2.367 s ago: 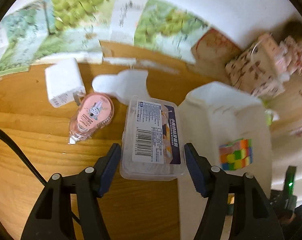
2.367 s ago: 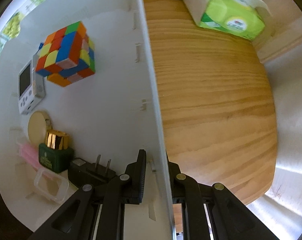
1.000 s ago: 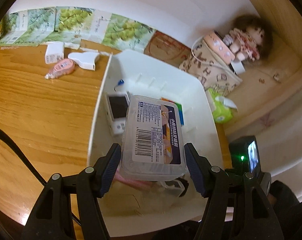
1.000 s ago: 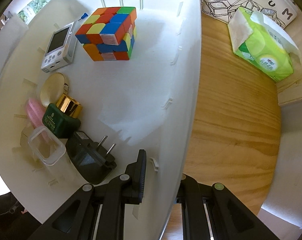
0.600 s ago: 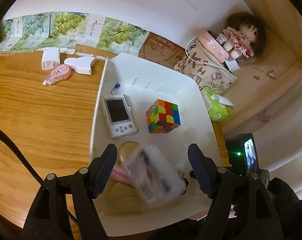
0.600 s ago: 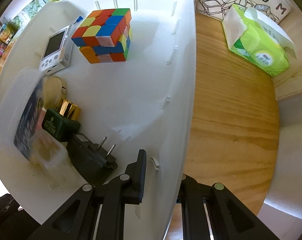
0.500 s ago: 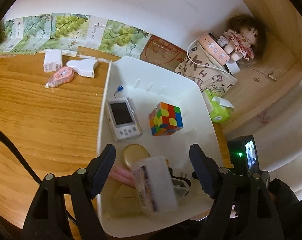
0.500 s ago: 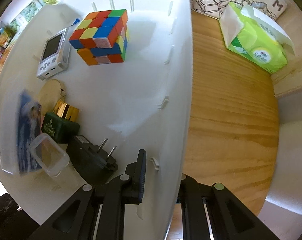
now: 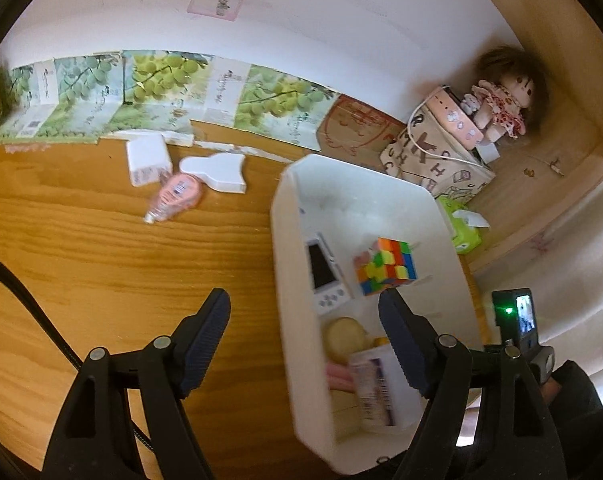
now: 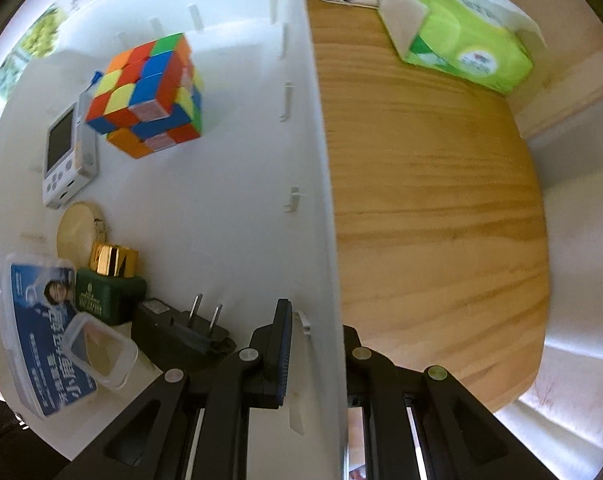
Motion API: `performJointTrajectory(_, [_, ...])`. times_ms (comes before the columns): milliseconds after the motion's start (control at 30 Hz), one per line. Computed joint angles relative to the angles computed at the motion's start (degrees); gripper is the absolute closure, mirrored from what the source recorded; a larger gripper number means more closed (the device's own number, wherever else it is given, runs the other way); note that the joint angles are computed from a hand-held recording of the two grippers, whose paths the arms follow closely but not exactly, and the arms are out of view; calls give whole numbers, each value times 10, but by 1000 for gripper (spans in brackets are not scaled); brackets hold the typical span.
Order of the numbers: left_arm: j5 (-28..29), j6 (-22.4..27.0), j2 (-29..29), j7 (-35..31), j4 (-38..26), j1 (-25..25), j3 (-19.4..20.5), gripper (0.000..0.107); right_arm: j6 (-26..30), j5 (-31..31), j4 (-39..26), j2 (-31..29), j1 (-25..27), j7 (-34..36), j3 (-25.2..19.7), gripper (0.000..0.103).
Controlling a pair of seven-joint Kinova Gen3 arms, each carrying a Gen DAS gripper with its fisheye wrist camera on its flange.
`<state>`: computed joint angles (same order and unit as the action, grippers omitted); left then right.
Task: Organize rigid objects
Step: 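Move the left gripper to the pink bunny correction-tape roller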
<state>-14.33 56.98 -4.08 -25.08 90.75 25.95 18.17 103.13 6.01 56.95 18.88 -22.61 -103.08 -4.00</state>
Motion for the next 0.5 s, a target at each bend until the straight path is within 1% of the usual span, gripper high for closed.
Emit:
performJointTrajectory(167, [55,14,-9,-97,2,-26,-37,28,12,8,-16,11,1,-25,9,90])
performJointTrajectory(267, [54,31,-4,-129,-1,-44,-43,28,13,6,-22,13,9,-37,13,89])
performJointTrajectory(500, [79,46,20,-202,-2,-83,-74,28,17,17,-32,21,2,-70,15,86])
